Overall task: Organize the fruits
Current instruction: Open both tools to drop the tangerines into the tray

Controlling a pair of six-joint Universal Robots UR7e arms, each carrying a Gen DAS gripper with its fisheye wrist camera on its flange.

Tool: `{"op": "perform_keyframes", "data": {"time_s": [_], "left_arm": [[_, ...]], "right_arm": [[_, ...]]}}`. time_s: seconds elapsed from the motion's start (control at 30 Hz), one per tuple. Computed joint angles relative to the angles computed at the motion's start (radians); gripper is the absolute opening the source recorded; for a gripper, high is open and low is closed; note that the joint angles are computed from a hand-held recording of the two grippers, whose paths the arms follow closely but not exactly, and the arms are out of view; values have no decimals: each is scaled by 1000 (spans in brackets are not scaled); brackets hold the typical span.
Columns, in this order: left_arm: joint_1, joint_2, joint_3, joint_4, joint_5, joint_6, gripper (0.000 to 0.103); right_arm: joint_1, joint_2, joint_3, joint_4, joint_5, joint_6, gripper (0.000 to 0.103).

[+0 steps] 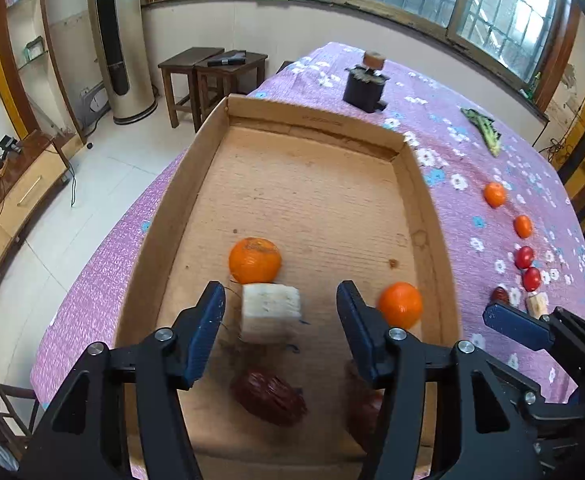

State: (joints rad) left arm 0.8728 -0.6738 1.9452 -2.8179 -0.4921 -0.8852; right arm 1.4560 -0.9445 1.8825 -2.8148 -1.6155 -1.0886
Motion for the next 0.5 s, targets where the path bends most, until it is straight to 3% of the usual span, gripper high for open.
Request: {"op": "perform_keyframes", "data": {"time_s": [0.23,0.5], "left_arm": [[-63,37,-21,25,61,-9,57],[-96,78,-60,-4,43,50,57]], "right_arm": [[-52,-80,26,17,34,9,47],[-106,-143,32,22,53,32,47]]}}
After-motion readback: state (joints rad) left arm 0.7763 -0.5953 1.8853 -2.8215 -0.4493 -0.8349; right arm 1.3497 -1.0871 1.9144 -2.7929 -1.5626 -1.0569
